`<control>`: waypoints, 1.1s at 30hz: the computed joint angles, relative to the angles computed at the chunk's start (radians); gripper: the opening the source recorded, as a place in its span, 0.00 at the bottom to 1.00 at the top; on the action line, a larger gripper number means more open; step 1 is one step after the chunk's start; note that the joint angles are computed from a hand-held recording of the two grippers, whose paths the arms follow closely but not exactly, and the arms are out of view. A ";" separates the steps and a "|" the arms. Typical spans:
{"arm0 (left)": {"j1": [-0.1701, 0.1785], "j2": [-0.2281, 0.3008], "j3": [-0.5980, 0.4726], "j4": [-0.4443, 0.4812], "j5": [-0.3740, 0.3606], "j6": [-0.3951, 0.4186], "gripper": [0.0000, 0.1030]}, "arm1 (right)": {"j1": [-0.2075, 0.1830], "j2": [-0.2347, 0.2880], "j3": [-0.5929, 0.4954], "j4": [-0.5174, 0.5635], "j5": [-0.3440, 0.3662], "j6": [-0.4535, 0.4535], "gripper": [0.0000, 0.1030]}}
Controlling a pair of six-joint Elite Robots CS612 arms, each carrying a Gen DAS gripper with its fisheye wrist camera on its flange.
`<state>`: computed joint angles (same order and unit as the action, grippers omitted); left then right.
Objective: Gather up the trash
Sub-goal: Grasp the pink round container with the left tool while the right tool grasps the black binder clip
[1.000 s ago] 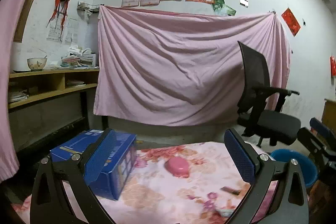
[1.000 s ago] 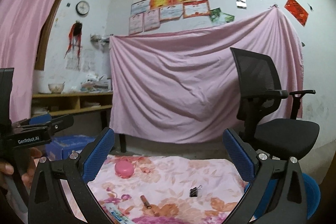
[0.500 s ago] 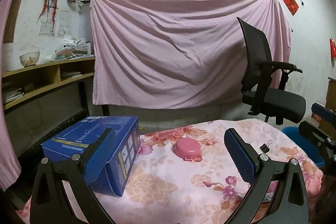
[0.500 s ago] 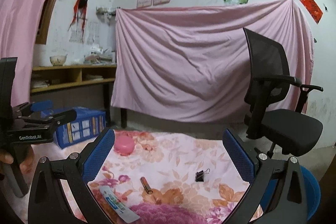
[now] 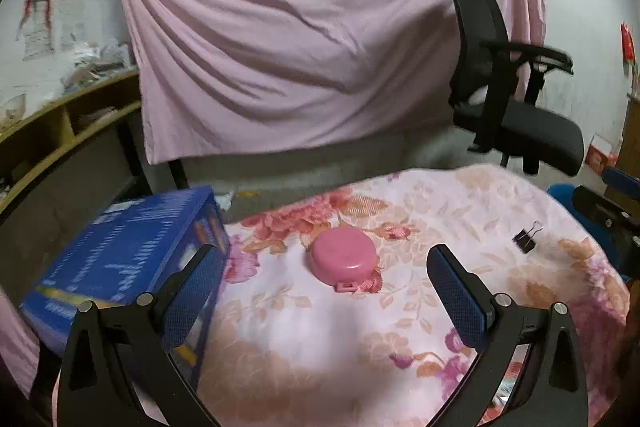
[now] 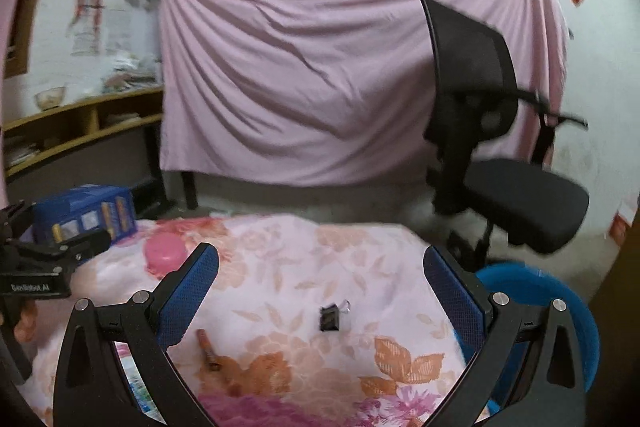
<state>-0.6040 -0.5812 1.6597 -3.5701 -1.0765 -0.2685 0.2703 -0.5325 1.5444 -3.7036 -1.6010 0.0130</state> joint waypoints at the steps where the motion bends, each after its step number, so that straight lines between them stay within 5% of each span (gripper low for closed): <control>1: 0.005 0.002 -0.012 0.033 -0.014 -0.007 0.98 | -0.003 -0.002 -0.006 0.040 -0.001 0.018 1.00; 6: 0.039 0.011 -0.083 0.228 -0.114 -0.054 0.97 | -0.025 -0.011 -0.031 0.229 0.039 0.095 0.94; 11: 0.059 0.020 -0.121 0.316 -0.181 -0.062 0.95 | -0.036 -0.010 -0.075 0.440 0.088 0.100 0.69; 14: 0.066 0.024 -0.142 0.363 -0.202 -0.064 0.86 | -0.037 -0.008 -0.089 0.513 0.113 0.086 0.54; 20: 0.067 0.034 -0.193 0.515 -0.199 -0.040 0.62 | -0.037 -0.008 -0.100 0.582 0.153 0.047 0.50; 24: 0.056 0.040 -0.202 0.512 -0.155 0.006 0.52 | -0.041 -0.008 -0.103 0.611 0.174 0.047 0.46; 33: 0.052 0.041 -0.177 0.444 -0.163 0.024 0.51 | -0.042 -0.007 -0.114 0.642 0.161 0.042 0.21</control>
